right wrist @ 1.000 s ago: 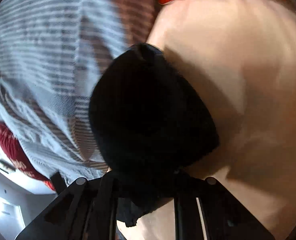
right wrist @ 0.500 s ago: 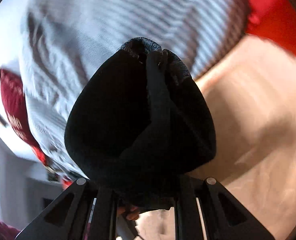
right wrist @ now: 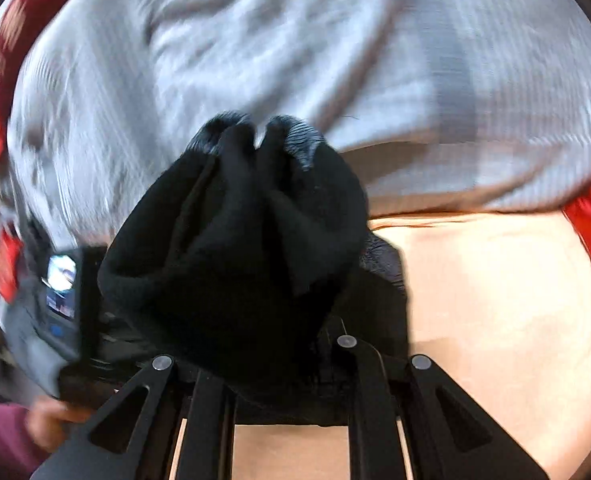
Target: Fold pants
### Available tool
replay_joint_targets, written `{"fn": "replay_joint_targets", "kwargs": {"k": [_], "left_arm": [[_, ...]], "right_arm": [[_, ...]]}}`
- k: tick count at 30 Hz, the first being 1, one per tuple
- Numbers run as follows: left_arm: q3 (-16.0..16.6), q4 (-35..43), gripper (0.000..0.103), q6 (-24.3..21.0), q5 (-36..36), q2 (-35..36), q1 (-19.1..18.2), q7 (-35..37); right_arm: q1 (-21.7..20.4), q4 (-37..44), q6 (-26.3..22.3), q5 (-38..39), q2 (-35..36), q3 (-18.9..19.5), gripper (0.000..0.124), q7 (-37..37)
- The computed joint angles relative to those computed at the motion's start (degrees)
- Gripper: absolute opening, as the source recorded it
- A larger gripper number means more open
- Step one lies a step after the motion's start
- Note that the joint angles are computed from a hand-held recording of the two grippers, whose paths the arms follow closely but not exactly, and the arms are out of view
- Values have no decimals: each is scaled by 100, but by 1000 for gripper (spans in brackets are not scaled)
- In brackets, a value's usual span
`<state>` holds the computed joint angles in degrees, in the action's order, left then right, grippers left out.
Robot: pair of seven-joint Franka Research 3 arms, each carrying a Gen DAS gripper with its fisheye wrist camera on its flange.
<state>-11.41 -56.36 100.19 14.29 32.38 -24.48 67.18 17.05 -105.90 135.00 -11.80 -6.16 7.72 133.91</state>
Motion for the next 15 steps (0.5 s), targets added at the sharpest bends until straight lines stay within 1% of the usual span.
{"fn": "replay_joint_targets", "kwargs": {"k": [1, 2, 3, 4, 5, 6, 7, 10, 11, 12, 13, 14, 15], "left_arm": [[34, -392, 92, 146, 12, -244, 114, 22], [47, -584, 92, 210, 30, -361, 182, 29], [64, -898, 92, 317, 18, -548, 299, 22], [74, -1179, 92, 404, -13, -711, 417, -6], [89, -1558, 92, 561, -54, -915, 578, 14], [101, -1751, 92, 633, -43, -1011, 676, 15], [108, -1887, 92, 665, -18, -1094, 745, -5], [97, -2250, 92, 772, -23, -1318, 943, 20], [107, -2403, 92, 861, -11, -1401, 1018, 58], [97, -2470, 92, 894, -2, -1442, 1047, 55], [88, -2514, 92, 897, -7, -1469, 1076, 58], [77, -2512, 92, 885, -43, -1458, 1107, 69], [64, -2527, 92, 883, -79, -1464, 1130, 74]], "right_arm": [[83, 362, -252, -230, 351, 117, 14, 4], [187, 548, -380, -319, 558, 130, 14, 1], [333, 903, -647, -450, 917, 173, 14, 11], [460, 1113, -819, -560, 1141, 149, 14, 15], [601, 1523, -1087, -693, 1510, 120, 14, -19], [785, 1846, -1358, -874, 1832, 100, 14, -14], [908, 1969, -1535, -987, 1981, 71, 14, -13], [1385, 2318, -2275, -1491, 2424, -80, 17, -75], [1569, 2482, -2465, -1669, 2582, -152, 23, -104], [1823, 2496, -2480, -1888, 2658, -336, 29, -210], [1923, 2372, -2782, -2041, 2534, -321, 34, -286], [2005, 2449, -2793, -2179, 2584, -350, 51, -492], [2099, 2518, -2817, -2279, 2623, -335, 62, -698]]}}
